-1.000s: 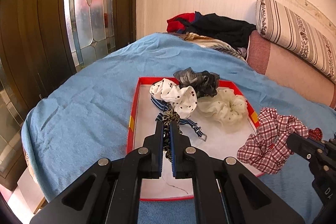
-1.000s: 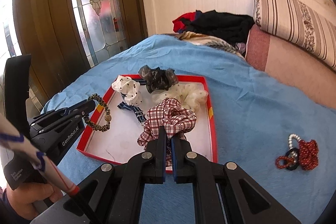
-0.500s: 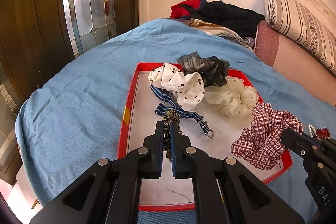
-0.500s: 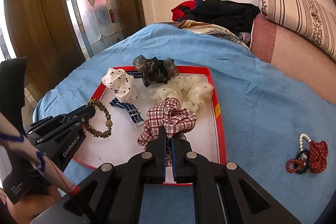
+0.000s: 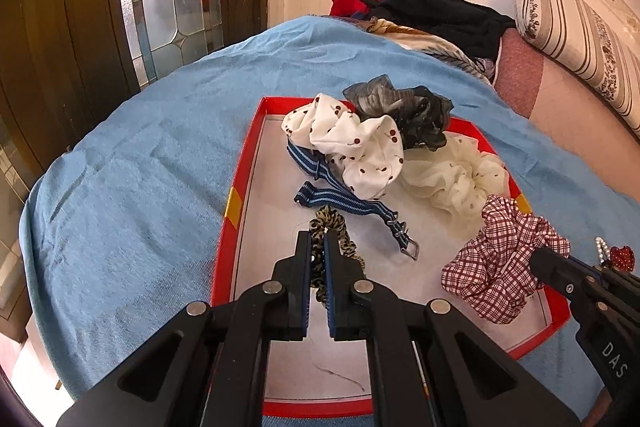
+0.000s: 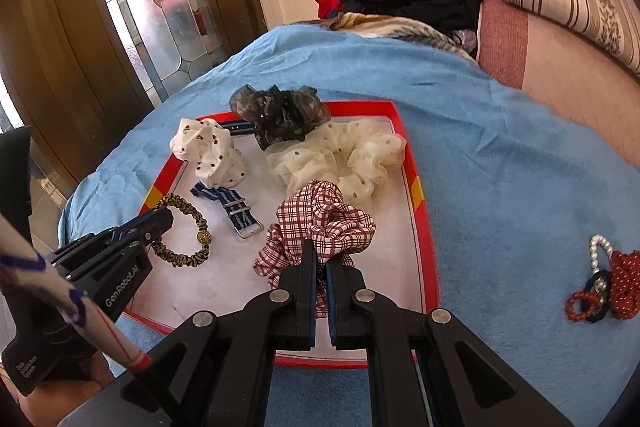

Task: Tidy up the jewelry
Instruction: 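Open both tools to drop the bracelet and gingham scrunchie into the box, then move both open tools back to the remaining jewelry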

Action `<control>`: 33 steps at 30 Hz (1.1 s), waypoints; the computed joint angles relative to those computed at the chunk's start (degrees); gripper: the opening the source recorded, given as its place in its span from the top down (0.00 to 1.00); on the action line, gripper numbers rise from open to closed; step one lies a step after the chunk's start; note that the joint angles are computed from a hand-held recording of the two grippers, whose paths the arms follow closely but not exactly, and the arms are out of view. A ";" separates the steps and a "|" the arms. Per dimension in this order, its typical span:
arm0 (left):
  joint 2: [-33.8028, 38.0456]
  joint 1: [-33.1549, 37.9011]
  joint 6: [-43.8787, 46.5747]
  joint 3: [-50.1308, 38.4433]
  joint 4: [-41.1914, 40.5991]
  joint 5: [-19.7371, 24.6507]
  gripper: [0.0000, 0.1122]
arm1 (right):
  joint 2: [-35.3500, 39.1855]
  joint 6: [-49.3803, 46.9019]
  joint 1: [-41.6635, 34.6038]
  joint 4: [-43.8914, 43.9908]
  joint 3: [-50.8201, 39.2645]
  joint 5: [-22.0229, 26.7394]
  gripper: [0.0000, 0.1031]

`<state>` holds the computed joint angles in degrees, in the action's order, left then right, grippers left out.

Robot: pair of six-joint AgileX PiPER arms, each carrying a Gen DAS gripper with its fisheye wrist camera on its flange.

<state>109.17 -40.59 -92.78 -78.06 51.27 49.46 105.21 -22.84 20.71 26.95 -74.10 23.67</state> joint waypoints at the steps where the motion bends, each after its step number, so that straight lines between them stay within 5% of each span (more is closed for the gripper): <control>1: -0.03 0.13 0.08 0.04 -0.17 -0.21 0.95 | 0.29 0.02 -0.13 0.13 -0.14 0.11 0.95; 11: 0.56 0.06 0.59 -0.78 -0.50 0.03 0.89 | 1.67 -1.88 -1.40 2.35 -0.89 1.73 0.93; 15: 0.41 -0.38 -1.01 -1.13 0.70 0.67 0.69 | 0.95 -4.11 -2.09 4.77 -0.44 2.93 0.70; 21: 0.71 -1.73 -1.49 -3.15 1.83 1.80 0.69 | -3.01 -8.41 -3.90 8.72 2.89 3.06 0.68; 27: -1.83 -6.55 -6.38 -1.94 7.86 4.76 0.69 | -14.89 -19.61 -10.96 18.51 12.51 5.67 0.68; 33: -3.37 -14.93 -9.12 -4.39 10.01 8.65 0.69 | -30.16 -35.38 -30.47 27.91 24.37 17.16 0.68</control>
